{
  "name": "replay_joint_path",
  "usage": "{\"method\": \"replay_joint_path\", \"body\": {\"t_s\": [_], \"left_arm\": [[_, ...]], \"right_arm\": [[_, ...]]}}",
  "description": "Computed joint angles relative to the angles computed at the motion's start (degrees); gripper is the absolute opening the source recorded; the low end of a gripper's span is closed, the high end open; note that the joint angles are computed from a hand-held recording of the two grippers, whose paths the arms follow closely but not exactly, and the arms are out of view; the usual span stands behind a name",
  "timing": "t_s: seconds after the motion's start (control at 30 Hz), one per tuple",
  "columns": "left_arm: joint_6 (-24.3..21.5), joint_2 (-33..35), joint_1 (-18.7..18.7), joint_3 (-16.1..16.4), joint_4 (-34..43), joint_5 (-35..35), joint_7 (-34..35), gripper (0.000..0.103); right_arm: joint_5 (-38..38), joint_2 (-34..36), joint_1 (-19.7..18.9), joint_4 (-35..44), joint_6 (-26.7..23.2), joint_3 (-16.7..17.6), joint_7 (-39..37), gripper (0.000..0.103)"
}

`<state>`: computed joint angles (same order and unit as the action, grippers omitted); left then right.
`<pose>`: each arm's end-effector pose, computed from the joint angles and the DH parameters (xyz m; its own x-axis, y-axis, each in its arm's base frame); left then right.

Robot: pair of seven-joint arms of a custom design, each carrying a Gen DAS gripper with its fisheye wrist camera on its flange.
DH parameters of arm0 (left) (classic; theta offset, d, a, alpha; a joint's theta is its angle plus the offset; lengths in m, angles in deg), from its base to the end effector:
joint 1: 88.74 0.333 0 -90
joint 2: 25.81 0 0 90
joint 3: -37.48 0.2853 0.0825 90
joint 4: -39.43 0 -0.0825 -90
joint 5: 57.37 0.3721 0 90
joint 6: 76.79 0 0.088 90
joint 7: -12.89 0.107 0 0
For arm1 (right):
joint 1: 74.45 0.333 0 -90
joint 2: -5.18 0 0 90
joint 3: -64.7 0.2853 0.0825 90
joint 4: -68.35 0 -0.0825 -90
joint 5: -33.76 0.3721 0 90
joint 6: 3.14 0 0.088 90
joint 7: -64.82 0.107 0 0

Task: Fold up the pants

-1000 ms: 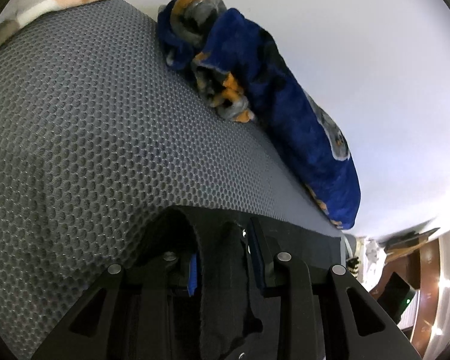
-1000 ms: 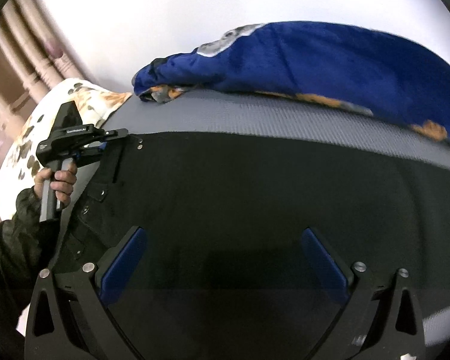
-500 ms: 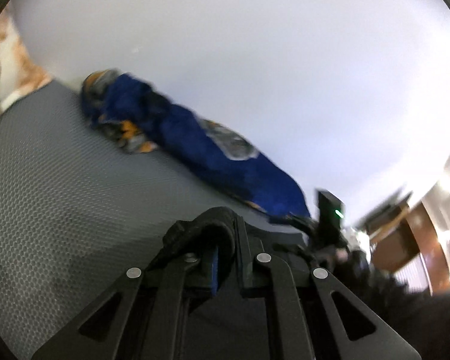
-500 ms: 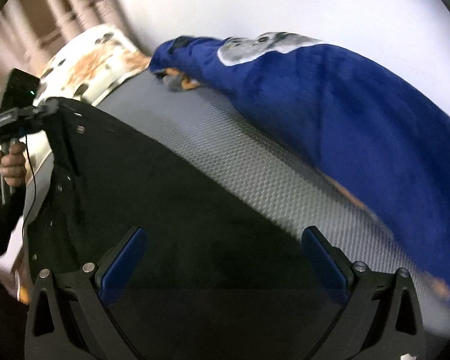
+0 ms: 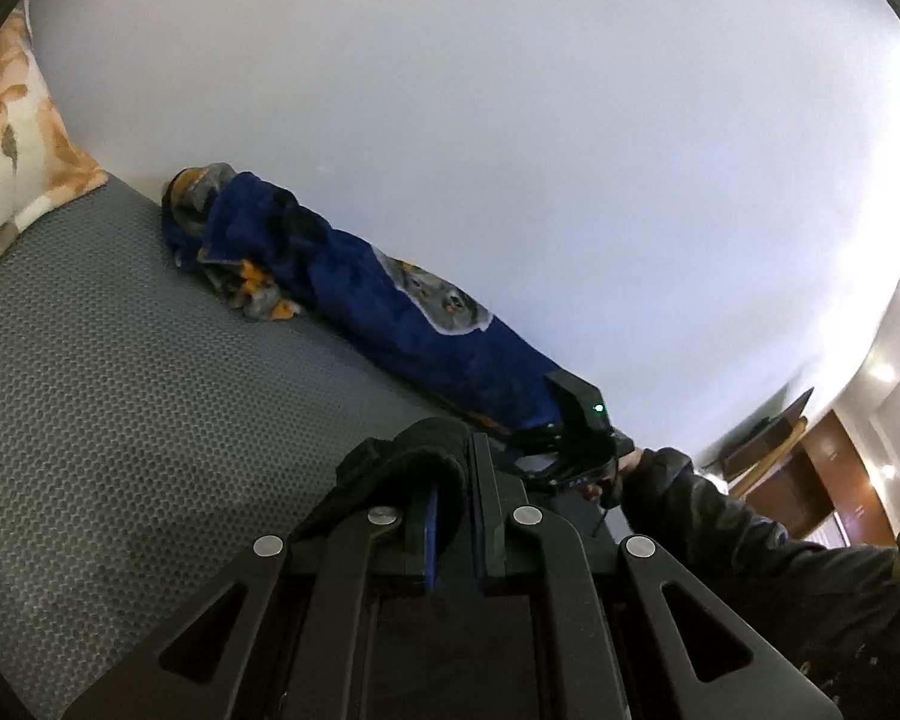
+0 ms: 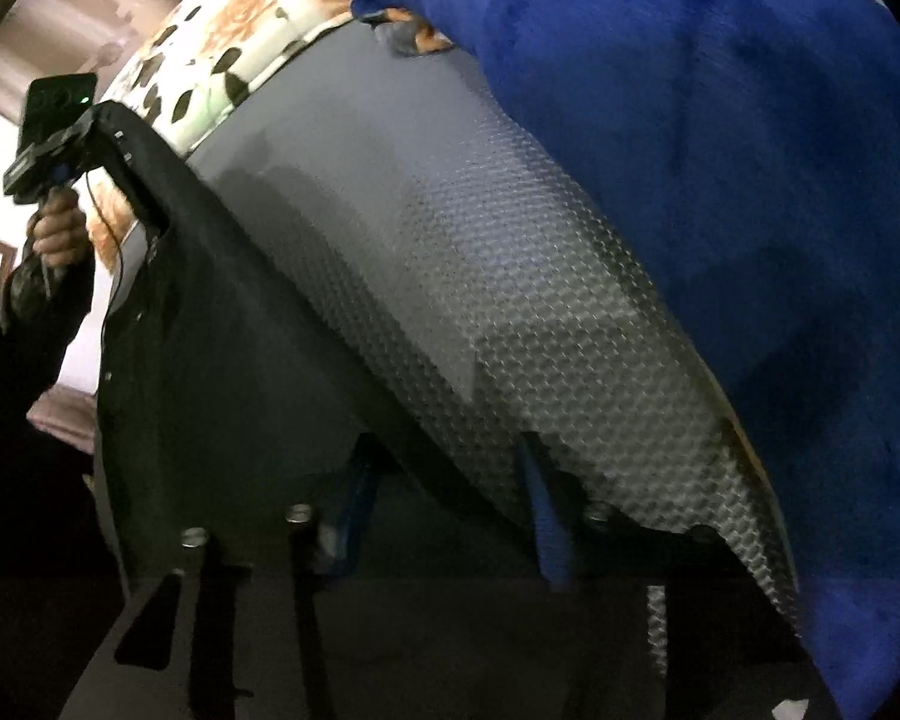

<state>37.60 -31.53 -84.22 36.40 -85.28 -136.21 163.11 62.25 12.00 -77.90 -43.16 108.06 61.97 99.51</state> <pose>0.5248 -0.0287 0.4462 -0.4610 -0.4777 0.7478 -0.8242 -0.0819 -0.5604 0.5607 -0.0276 0.3926 0.5970 -0.7123 -0.3690 -0.8019 -0.5430 -0.2492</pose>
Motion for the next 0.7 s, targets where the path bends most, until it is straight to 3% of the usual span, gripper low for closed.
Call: {"method": "replay_joint_path", "body": {"t_s": [0.17,0.3,0.47,0.57,0.7], "left_arm": [[2.62,-0.08,0.03,-0.04,-0.3,-0.49,-1.01,0.008],[3.98,1.73,-0.05,-0.5,0.71,0.04,-2.82,0.008],[6.05,1.43,-0.57,-1.31,0.72,1.5,-3.98,0.008],[5.22,-0.58,-0.56,-0.85,-0.69,1.82,-4.32,0.008],[2.87,-5.78,-0.39,0.9,-4.95,1.94,-3.48,0.008]], "right_arm": [[-2.12,-1.26,-0.8,-1.59,0.34,-0.95,-0.01,0.02],[-2.1,-5.17,-0.39,-7.29,6.93,-1.23,1.06,0.01],[-6.41,-15.78,3.3,-19.59,21.07,-0.81,6.2,0.006],[-6.54,-23.63,5.14,-25.53,24.0,-2.21,9.14,0.005],[-8.86,-36.09,6.52,-32.84,23.47,-3.57,13.8,0.004]]}}
